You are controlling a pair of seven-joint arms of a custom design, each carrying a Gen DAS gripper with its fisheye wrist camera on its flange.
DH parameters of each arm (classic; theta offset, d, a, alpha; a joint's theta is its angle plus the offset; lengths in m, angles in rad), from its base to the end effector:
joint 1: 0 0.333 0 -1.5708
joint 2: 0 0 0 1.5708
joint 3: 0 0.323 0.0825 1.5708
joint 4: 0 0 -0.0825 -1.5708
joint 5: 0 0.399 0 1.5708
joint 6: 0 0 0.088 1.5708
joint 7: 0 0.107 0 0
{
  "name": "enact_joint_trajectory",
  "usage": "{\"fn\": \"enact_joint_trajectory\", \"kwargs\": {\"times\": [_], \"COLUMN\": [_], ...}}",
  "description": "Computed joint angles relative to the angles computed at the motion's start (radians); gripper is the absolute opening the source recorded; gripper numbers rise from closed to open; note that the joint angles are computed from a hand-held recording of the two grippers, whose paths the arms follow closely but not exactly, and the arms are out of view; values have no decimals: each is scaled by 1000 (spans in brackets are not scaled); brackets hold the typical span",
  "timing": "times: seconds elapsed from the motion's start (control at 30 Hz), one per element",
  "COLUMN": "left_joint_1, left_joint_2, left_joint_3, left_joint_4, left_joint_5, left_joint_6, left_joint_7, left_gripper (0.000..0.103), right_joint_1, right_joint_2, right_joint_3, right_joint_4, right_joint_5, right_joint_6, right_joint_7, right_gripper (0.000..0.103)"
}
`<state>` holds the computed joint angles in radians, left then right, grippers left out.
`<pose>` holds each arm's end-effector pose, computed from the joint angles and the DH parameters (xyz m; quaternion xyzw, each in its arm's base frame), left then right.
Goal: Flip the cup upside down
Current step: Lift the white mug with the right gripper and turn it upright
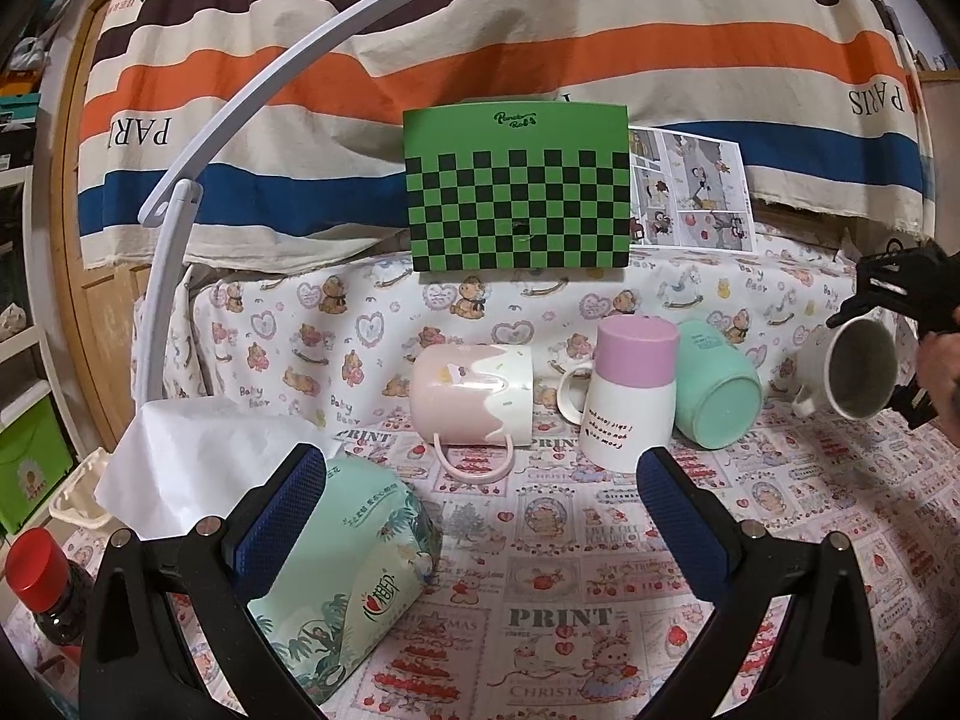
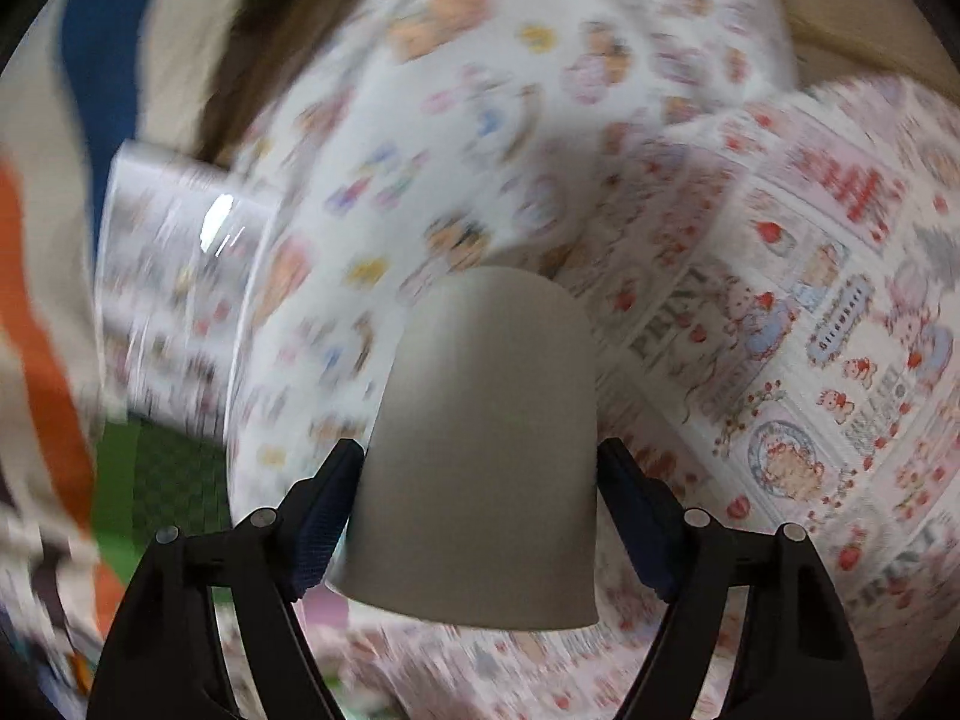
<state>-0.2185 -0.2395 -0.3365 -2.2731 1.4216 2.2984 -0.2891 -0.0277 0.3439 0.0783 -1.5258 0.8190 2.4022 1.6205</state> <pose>0.4493 -0.2629 0.4925 -0.6764 0.4632 -0.3036 0.4855 0.7220 0.0333 0.5260 -0.4682 0.7763 0.0969 0.4109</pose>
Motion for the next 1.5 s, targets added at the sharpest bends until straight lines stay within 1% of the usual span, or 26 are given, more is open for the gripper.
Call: {"fn": "enact_joint_trajectory", "kwargs": {"times": [0.07,0.13,0.2,0.23,0.43,0.53,0.6,0.7,0.77,0.8,0.83,0.87,0.93,0.97,1.0,1.07,1.1,1.13,1.17,1.23,1.27,1.3,1.37,1.5], "left_joint_1": [-1,-1,-1,0,1,1,1,1,1,1,1,2,3,2,2,3,3,3,3,3,3,2,2,3], "left_joint_2": [-2,-5,-7,-9,-10,-9,-8,-10,-9,-10,-12,-14,-13,-12,-11,-11,-13,-11,-11,-11,-11,-9,-11,-12], "left_joint_3": [-1,-1,-1,0,-2,-3,-3,-2,-2,-2,-1,-1,-1,-2,-2,-2,-2,-3,-3,-4,-3,-4,-5,-2], "left_joint_4": [-2,-5,-8,-9,-10,-9,-8,-10,-9,-10,-12,-14,-13,-12,-11,-12,-13,-11,-11,-11,-11,-9,-10,-12], "left_joint_5": [4,11,9,7,6,7,7,7,3,3,4,4,-1,-3,-4,-2,-1,-3,-3,-4,-4,-4,-2,0], "left_joint_6": [-2,2,1,2,1,-1,-2,-1,-2,-1,1,1,-1,-1,-1,2,3,1,0,-3,-3,-5,-7,-3], "left_joint_7": [4,-1,-6,-9,-13,-15,-14,-15,-14,-17,-20,-24,-22,-18,-15,-14,-17,-19,-22,-25,-26,-25,-26,-26], "left_gripper": [103,103,103,103,103,103,103,103,103,103,103,103,103,103,103,103,103,103,103,103,103,103,103,103], "right_joint_1": [-5,-5,7,23,74,121,137,160,173,177,179,176,173,174,178,192,193,196,204,224,231,234,232,203], "right_joint_2": [-24,-49,-81,-103,-212,-257,-281,-299,-314,-321,-322,-319,-305,-302,-298,-302,-308,-314,-323,-337,-344,-346,-344,-319], "right_joint_3": [17,21,22,20,6,0,-9,-21,-27,-30,-36,-44,-52,-52,-49,-40,-39,-38,-35,-27,-26,-29,-39,-63], "right_joint_4": [-30,-49,-83,-109,-266,-329,-367,-401,-431,-447,-452,-458,-456,-458,-462,-479,-489,-496,-504,-521,-527,-527,-521,-482], "right_joint_5": [16,21,26,25,121,138,182,227,268,310,338,381,414,413,396,362,389,385,370,297,266,253,218,205], "right_joint_6": [-11,-45,-56,-47,-4,68,75,65,69,60,44,3,-54,-61,-50,5,14,30,70,173,203,207,199,133], "right_joint_7": [-101,-198,-287,-304,-544,-620,-687,-738,-801,-854,-879,-904,-904,-901,-895,-893,-919,-923,-924,-909,-936,-962,-964,-946], "right_gripper": [80,80,80,80,80,80,80,80,80,80,80,80,80,80,80,81,81,81,81,81,84,91,91,91]}}
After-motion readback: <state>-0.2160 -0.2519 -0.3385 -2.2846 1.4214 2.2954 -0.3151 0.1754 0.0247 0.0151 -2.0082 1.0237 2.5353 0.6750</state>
